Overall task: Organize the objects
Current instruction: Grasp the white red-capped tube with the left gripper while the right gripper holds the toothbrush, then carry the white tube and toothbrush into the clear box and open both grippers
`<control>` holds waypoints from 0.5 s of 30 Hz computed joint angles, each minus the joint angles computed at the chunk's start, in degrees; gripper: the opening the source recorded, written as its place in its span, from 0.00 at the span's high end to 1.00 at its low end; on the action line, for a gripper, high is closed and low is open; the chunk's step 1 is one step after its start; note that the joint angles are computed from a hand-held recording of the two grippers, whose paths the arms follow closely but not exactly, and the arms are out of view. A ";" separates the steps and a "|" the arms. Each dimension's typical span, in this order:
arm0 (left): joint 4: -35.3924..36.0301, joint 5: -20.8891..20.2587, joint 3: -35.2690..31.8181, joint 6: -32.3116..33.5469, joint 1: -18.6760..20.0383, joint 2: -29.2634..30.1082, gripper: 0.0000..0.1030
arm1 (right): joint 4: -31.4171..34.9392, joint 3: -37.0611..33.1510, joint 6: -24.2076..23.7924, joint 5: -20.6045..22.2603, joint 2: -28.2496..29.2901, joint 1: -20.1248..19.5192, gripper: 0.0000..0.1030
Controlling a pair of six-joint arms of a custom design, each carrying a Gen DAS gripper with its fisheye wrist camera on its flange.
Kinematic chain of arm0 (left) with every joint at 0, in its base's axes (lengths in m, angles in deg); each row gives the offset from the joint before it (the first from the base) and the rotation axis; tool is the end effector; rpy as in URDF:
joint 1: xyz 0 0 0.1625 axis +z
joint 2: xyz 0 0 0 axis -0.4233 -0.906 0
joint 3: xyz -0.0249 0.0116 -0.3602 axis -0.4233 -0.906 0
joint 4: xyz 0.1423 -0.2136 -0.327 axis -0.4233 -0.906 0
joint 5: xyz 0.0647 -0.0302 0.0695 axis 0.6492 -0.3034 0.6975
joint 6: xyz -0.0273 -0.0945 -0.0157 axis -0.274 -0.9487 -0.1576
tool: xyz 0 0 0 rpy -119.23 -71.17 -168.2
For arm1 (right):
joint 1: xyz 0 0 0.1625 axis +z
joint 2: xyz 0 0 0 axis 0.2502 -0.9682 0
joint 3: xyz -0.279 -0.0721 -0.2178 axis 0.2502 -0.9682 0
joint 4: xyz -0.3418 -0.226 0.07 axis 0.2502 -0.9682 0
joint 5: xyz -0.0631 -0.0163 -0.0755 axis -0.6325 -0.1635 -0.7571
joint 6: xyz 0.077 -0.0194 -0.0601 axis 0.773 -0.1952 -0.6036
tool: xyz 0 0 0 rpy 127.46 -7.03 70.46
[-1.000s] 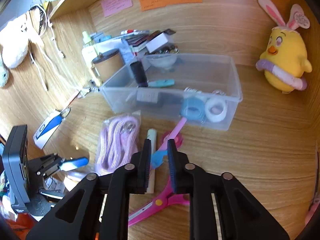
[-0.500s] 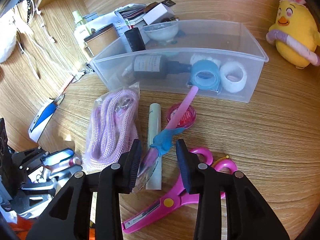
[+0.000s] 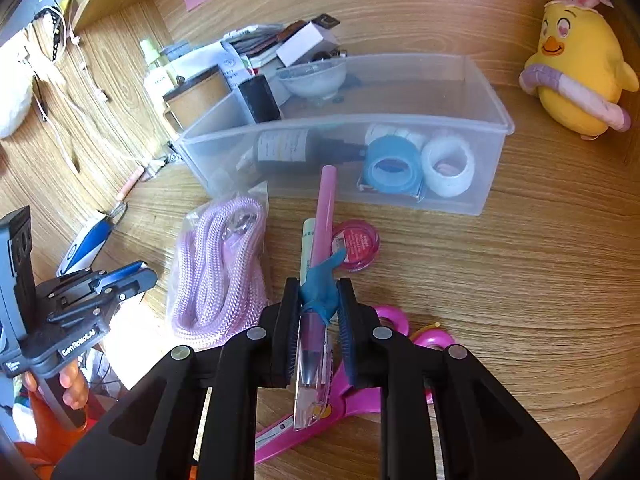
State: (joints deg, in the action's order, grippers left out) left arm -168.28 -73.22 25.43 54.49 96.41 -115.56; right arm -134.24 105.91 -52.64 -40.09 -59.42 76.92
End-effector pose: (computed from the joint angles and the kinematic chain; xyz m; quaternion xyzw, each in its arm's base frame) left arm -0.0738 -0.7895 0.1083 0.2828 0.8832 -0.2678 0.2613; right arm 0.1225 -0.7860 0.0549 0.1683 -0.9190 0.2887 0.2094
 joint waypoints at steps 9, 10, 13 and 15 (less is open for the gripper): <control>-3.10 -4.53 -2.17 1.16 -2.08 -0.48 0.86 | -6.66 4.52 -2.44 2.84 -3.79 0.86 0.84; -3.11 -5.10 -2.71 1.09 -2.21 -0.37 0.86 | -7.32 4.68 -2.84 3.09 -4.03 1.04 0.84; -3.38 -6.22 -5.18 1.58 -2.65 0.56 0.86 | -8.61 4.65 -3.77 3.85 -4.50 1.27 0.84; -3.70 -6.59 -7.24 1.90 -2.98 1.58 0.86 | -9.25 3.72 -4.37 3.69 -4.16 1.41 0.84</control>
